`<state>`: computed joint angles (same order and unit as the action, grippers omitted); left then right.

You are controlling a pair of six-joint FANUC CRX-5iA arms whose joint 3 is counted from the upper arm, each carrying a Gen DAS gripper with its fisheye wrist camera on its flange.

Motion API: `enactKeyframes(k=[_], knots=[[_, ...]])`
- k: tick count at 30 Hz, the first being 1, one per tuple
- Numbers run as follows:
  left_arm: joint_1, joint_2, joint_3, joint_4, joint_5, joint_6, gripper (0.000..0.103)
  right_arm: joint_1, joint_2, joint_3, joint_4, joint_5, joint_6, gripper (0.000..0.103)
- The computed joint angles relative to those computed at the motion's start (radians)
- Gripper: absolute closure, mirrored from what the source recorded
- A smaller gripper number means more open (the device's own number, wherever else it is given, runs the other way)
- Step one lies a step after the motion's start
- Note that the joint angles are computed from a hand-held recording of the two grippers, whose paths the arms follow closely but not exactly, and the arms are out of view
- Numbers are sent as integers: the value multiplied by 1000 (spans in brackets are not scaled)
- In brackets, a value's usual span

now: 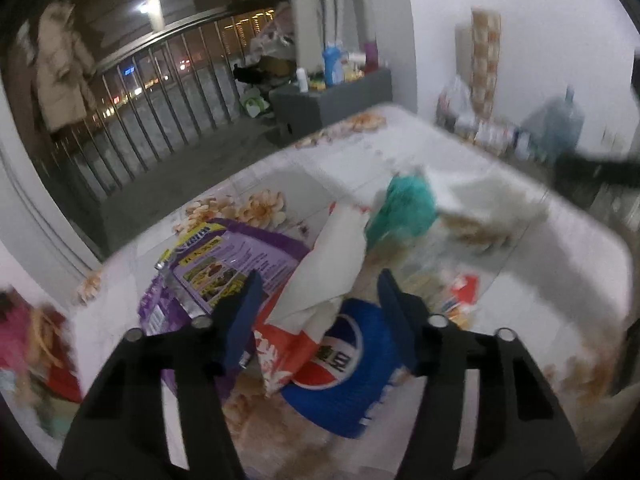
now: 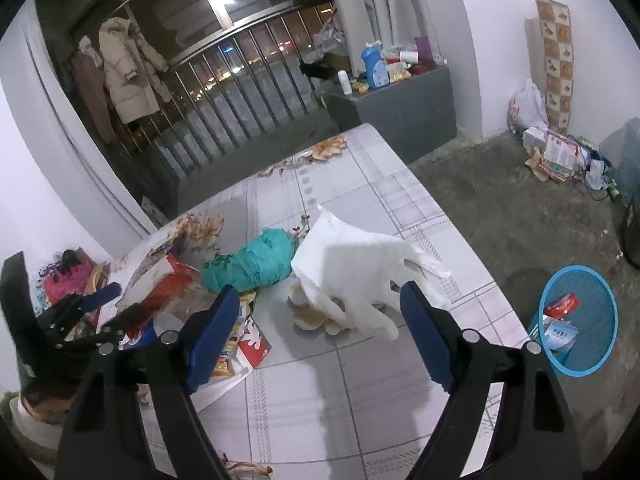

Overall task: Collect trash
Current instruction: 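Grasp the white plastic bag near the Pepsi bottle with the left tool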

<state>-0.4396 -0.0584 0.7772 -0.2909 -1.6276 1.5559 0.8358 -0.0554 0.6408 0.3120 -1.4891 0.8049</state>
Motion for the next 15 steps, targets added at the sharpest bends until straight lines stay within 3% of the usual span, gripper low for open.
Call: enactKeyframes(k=[2, 9, 15], knots=[[-22, 9, -1, -42, -7, -29, 59, -7, 7, 7, -7, -6, 3, 22], [-22, 19, 21, -51, -10, -71, 65, -32, 18, 10, -31, -7, -1, 23], [39, 11, 31, 42, -12, -55, 66, -32, 15, 3, -34, -7, -6, 23]])
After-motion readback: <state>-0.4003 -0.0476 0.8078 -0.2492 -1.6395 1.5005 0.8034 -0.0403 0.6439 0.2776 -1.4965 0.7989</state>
